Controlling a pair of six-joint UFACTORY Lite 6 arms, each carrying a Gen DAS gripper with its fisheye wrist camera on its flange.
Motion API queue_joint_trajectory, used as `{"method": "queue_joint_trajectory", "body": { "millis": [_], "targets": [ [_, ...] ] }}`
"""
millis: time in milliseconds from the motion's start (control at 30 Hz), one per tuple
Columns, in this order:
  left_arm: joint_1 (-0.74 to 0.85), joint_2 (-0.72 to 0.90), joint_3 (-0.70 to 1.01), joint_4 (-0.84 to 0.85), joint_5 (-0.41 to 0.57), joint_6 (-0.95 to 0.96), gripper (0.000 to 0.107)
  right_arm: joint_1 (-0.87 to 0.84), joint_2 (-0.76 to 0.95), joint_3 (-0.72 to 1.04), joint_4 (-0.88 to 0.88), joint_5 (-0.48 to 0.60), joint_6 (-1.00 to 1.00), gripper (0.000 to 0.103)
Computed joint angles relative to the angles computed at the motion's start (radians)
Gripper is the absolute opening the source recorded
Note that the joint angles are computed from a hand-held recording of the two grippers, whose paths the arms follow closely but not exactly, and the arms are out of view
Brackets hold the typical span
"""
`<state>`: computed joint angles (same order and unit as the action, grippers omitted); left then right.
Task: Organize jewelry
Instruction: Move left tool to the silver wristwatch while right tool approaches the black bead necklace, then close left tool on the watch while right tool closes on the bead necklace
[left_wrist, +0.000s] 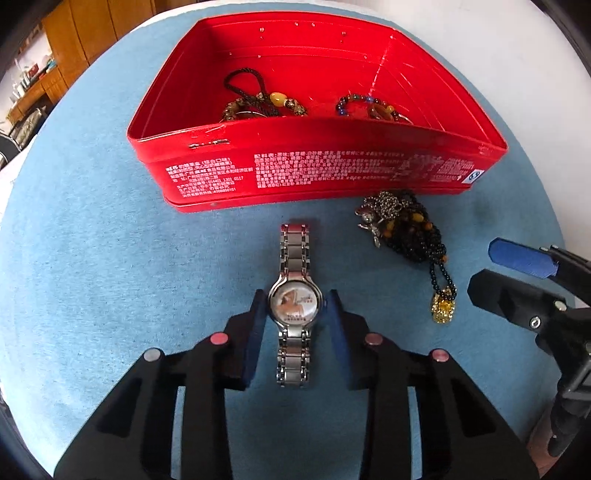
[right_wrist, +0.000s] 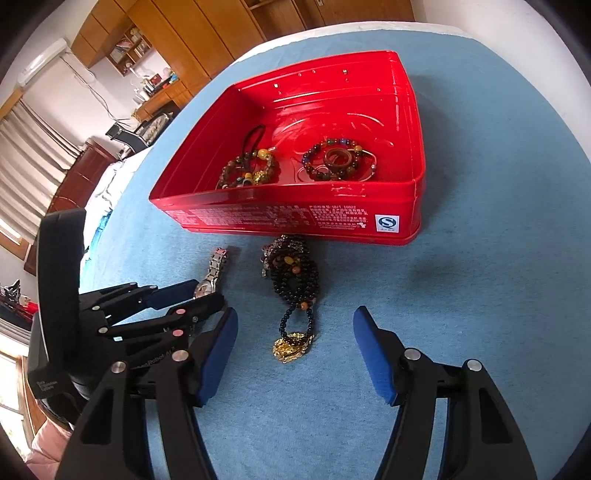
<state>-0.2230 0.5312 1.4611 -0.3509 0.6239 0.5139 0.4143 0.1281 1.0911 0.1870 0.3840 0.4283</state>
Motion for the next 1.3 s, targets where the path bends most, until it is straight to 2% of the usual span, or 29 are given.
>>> {"method": "queue_joint_trajectory", "body": {
  "millis": [167,300,500,767,867,933,967,1000,1133,1167,1300],
  "targets": [
    [0.057,-0.033,-0.023,-0.091,0.031,0.084,0.031,-0.005,0.0,0.003,-0.002,0.005,0.008,0.065],
    [0.127,-0.109,-0.069,-0.181,0.066,0.182,0.031,-0.012,0.028,0.041,0.021,0.027,-0.015,0.056],
    [0.201,-0.223,-0.143,-0.292,0.104,0.306,0.031,0.002,0.129,0.151,0.011,0.069,-0.012,0.054],
    [0.243,-0.239,-0.123,-0.333,0.161,0.333,0.031,0.027,0.268,0.29,-0.089,0.135,0.086,0.052],
    [0.272,-0.257,-0.122,-0.372,0.184,0.374,0.031,0.029,0.302,0.315,-0.093,0.145,0.088,0.046],
    [0.287,-0.276,-0.131,-0.382,0.196,0.389,0.031,0.042,0.318,0.333,-0.162,0.152,0.145,0.037],
    [0.288,-0.275,-0.13,-0.381,0.197,0.387,0.031,0.044,0.318,0.332,-0.18,0.152,0.162,0.029],
    [0.288,-0.274,-0.128,-0.378,0.197,0.384,0.031,0.04,0.314,0.325,-0.165,0.147,0.15,0.025],
    [0.278,-0.261,-0.121,-0.36,0.184,0.361,0.031,0.032,0.272,0.273,-0.116,0.113,0.111,0.02],
    [0.275,-0.259,-0.12,-0.355,0.178,0.354,0.031,0.03,0.252,0.251,-0.102,0.101,0.101,0.015],
    [0.263,-0.252,-0.119,-0.343,0.149,0.335,0.031,0.02,0.19,0.199,-0.087,0.084,0.091,0.013]
  ]
}}
